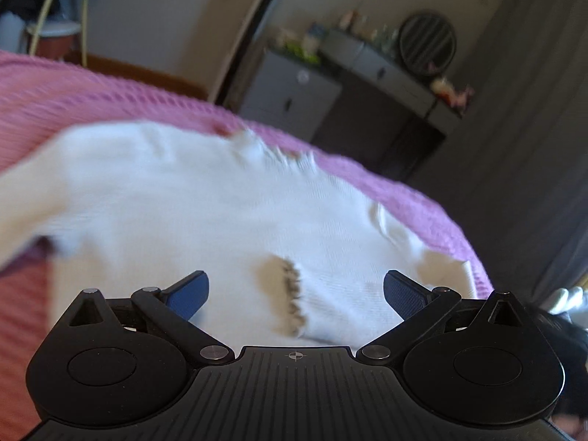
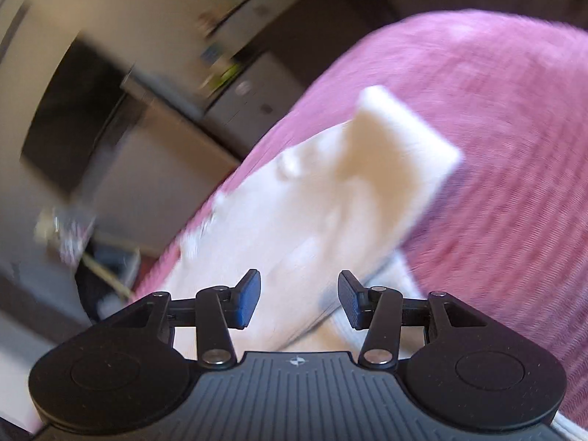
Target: Fold small clothes
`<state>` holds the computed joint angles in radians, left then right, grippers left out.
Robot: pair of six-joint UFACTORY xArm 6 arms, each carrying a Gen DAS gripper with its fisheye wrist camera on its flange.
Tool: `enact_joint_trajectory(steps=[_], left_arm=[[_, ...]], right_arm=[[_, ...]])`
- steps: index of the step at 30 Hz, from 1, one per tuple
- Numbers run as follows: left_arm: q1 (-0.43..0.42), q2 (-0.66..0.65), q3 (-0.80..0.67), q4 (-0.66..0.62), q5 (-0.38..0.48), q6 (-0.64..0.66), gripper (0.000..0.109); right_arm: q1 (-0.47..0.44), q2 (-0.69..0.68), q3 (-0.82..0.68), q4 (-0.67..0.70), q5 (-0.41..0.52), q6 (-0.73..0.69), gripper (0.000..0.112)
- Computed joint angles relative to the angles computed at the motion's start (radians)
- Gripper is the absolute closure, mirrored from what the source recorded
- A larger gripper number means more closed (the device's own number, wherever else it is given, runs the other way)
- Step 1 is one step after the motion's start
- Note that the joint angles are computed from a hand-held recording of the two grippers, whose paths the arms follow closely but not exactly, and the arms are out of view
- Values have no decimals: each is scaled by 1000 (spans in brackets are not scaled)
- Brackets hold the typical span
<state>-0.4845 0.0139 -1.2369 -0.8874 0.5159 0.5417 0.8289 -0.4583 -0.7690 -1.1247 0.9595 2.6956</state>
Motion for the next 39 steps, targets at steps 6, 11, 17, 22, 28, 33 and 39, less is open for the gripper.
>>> enact_joint_trajectory(steps=[6,11,17,22,28,33,39], left_arm=[[-28,169,-163,104,110,-122,41],[-70,206,-189,229,97,-140,98],[-51,141,-165,132,27,15,99],[-4,75,-102,148,-161,81,99],[95,125,-123,235,-81,-48,98],[102,159,-134,272,-72,-58,95],[98,174,-153,190,-101,46,96]], right_arm=[[-10,-61,147,-70,-49,203,65],[-23,-89,185,-102,-17,231,65],[-9,-117,231,-198,5,352,65],[-9,-97,201,-270,10,358,65],[-88,-6,137,-338,-125,346,65],[-148,58,92,-290,-179,265,65],[-249,110,58,-312,-266,253,75]])
